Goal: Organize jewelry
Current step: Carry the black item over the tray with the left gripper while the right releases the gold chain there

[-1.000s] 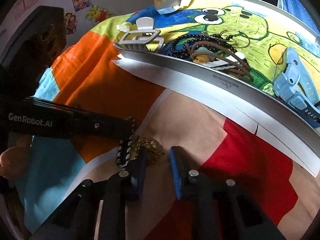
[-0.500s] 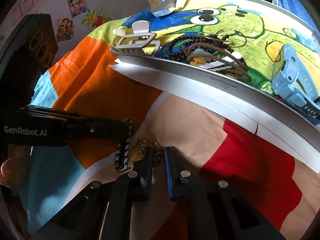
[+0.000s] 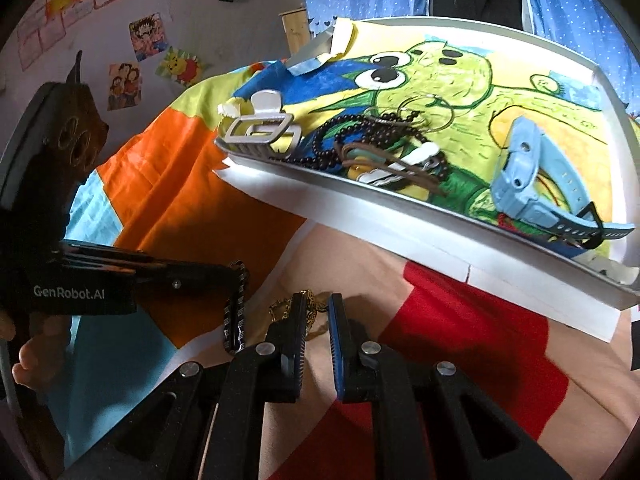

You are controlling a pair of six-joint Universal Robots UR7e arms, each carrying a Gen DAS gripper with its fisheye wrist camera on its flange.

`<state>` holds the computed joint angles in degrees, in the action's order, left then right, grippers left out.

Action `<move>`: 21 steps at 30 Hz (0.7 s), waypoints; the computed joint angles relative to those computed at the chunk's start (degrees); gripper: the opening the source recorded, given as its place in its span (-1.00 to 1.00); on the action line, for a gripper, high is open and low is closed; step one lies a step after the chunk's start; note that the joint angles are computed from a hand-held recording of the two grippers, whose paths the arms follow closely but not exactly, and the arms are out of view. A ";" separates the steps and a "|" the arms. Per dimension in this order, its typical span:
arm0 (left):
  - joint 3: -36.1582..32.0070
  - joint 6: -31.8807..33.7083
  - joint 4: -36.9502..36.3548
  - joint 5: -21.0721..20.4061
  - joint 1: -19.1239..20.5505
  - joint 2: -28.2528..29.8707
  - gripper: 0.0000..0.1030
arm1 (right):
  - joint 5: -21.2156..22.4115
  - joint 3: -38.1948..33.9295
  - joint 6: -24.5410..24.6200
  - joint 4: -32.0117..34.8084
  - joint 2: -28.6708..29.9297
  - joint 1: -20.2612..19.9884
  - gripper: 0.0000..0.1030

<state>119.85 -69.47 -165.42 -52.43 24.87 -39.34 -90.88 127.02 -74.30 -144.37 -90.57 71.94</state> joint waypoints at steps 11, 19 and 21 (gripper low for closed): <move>-0.84 -0.37 3.61 5.30 -3.97 -0.63 -0.94 | 7.10 -0.98 0.52 3.35 -4.59 -0.65 -0.79; -3.75 0.35 8.27 8.81 -5.34 -1.52 -0.94 | 15.57 -3.94 3.89 4.95 -6.43 -0.49 -0.79; -4.68 0.67 8.17 9.71 -5.13 -1.71 -0.94 | 17.06 -5.09 5.21 4.12 -5.72 -0.10 -0.79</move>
